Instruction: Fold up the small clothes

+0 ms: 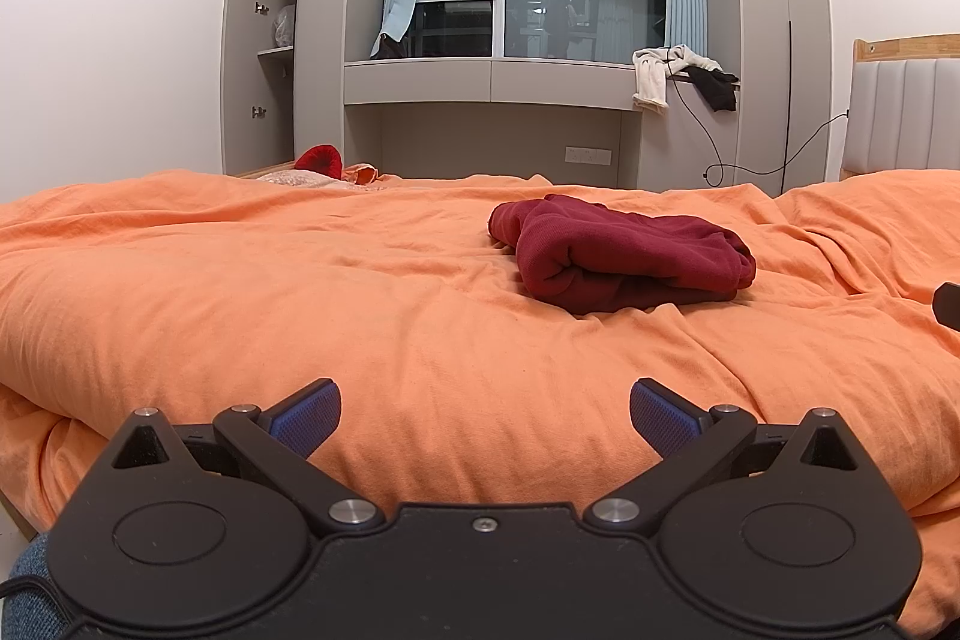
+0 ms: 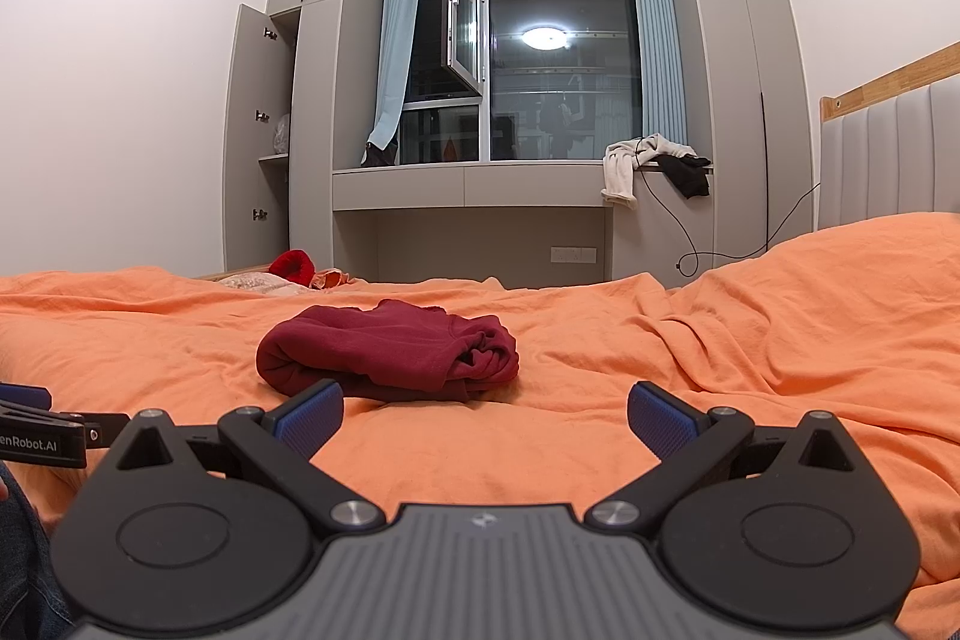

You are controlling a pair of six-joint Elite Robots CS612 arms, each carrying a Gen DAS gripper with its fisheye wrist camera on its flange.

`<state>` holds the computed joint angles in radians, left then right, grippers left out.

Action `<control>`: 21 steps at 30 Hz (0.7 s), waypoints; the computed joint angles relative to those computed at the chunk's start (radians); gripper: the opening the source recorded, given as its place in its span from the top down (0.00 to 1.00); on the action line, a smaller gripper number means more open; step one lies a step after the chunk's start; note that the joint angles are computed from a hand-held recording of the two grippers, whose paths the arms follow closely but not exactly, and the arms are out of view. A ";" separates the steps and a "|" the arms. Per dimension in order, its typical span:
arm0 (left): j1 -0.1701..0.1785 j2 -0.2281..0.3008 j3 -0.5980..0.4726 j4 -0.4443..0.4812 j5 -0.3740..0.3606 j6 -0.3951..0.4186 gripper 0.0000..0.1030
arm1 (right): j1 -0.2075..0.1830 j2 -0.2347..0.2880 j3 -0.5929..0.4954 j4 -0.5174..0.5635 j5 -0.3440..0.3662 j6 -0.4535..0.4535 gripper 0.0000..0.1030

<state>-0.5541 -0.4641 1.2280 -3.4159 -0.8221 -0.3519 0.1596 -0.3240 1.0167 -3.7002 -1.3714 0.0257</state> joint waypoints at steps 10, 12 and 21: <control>0.000 -0.001 0.001 -0.001 -0.001 0.001 0.01 | 0.000 0.000 0.001 0.000 0.000 0.000 0.00; 0.000 0.001 0.000 -0.003 -0.001 0.002 0.01 | 0.000 -0.001 0.001 0.000 0.000 -0.001 0.00; 0.000 0.009 -0.006 0.001 0.007 0.005 0.01 | 0.000 -0.001 0.002 0.000 -0.001 -0.001 0.00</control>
<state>-0.5544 -0.4554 1.2224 -3.4152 -0.8150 -0.3472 0.1600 -0.3253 1.0185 -3.6998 -1.3725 0.0243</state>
